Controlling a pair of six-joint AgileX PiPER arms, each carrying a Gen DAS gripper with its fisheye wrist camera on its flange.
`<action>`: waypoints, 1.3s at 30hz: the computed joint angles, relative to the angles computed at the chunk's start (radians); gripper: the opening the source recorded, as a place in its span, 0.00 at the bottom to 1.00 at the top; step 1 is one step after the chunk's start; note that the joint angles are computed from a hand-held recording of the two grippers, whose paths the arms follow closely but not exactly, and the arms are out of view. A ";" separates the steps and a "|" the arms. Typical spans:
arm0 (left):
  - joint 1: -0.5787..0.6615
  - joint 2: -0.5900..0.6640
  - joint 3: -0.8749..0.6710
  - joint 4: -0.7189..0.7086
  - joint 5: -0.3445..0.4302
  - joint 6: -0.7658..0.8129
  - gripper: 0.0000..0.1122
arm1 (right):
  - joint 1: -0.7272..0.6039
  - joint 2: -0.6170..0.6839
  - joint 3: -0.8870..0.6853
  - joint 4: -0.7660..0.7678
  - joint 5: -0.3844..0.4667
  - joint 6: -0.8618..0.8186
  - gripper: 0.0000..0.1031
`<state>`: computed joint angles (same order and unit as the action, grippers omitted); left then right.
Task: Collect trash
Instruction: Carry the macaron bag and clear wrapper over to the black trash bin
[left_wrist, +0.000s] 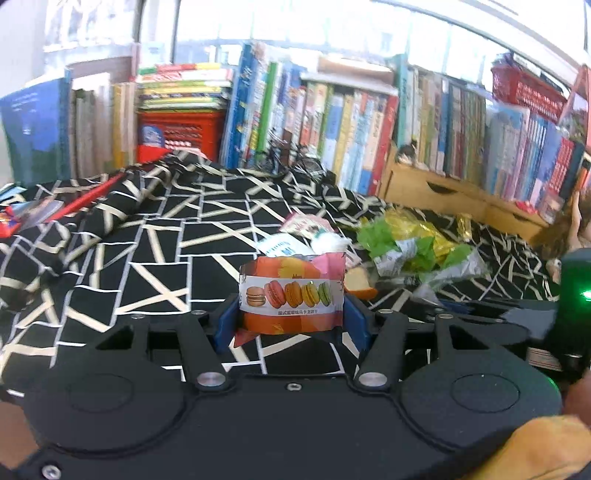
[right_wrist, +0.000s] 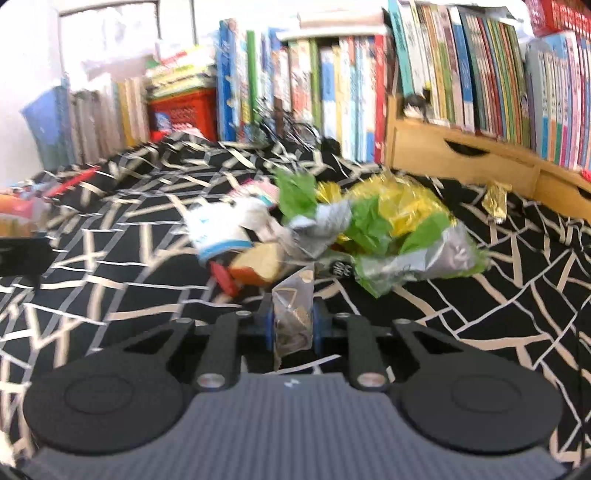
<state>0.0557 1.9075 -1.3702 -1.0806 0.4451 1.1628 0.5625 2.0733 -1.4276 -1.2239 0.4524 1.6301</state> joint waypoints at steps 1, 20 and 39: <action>0.011 -0.015 0.015 -0.014 0.004 0.011 0.51 | 0.010 -0.022 0.015 -0.004 -0.001 0.005 0.24; 0.419 -0.170 0.177 -0.107 0.300 0.330 0.51 | 0.360 -0.063 -0.096 0.112 0.117 0.012 0.24; 0.804 0.051 0.080 0.192 0.409 0.385 0.51 | 0.550 0.192 -0.549 0.429 0.261 -0.380 0.25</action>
<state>0.8597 1.9581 -1.2906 -0.8890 0.8542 1.5483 1.1125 2.2657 -1.9764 -0.7951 0.7137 1.2503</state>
